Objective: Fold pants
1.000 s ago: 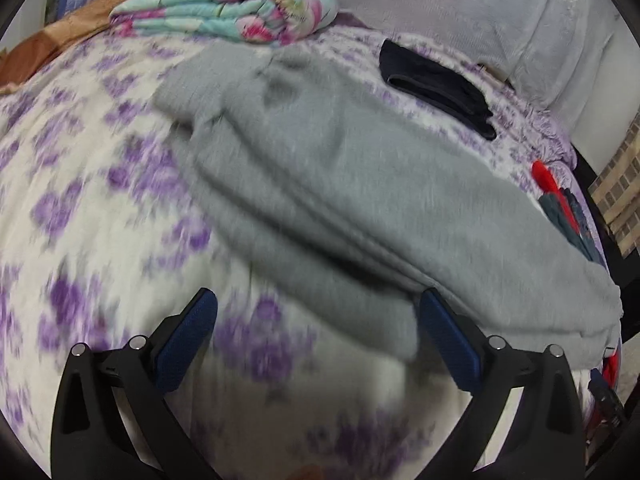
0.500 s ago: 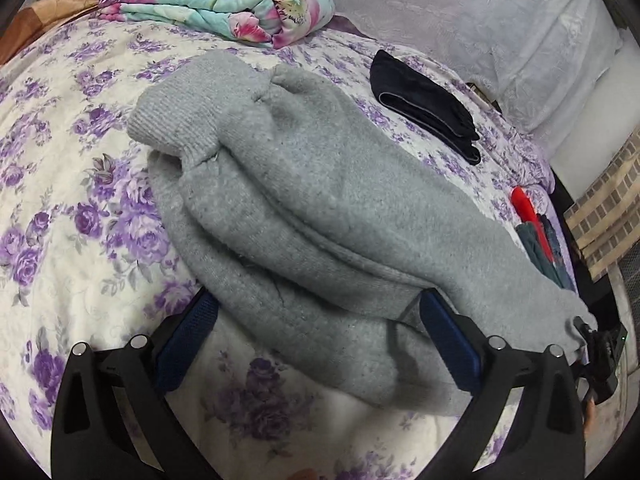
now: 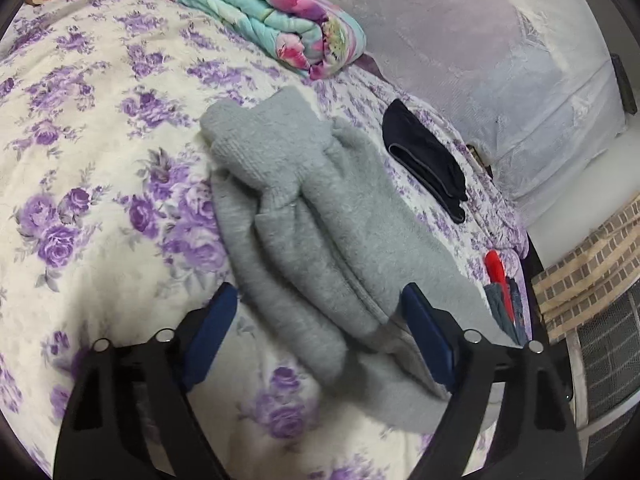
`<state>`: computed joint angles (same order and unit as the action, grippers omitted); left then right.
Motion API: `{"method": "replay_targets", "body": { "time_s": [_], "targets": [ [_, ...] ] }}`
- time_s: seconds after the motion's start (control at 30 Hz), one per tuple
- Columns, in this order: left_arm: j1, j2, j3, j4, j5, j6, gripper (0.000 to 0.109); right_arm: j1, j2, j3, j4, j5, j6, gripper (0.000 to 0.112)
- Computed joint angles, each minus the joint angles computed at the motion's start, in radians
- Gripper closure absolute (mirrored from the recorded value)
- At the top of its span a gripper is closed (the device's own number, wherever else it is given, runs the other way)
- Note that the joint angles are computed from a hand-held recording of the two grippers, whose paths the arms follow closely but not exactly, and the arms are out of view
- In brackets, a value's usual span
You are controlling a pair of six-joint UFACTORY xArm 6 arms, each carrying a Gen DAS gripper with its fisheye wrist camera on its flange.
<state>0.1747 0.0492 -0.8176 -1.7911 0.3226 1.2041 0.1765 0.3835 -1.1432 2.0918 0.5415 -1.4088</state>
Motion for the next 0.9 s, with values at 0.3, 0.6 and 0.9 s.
{"method": "replay_targets", "body": {
  "time_s": [0.3, 0.6, 0.9],
  "targets": [
    [-0.007, 0.100, -0.122, 0.025, -0.030, -0.095, 0.046, 0.037, -0.004, -0.006, 0.041, -0.046, -0.034, 0.083],
    [-0.003, -0.182, 0.106, -0.064, -0.099, 0.004, 0.081, 0.028, -0.242, 0.189, -0.081, 0.029, -0.017, 0.091],
    [-0.035, -0.335, 0.286, -0.368, -0.324, 0.308, 0.049, 0.064, -0.258, 0.281, -0.099, -0.056, -0.082, 0.075]
  ]
}}
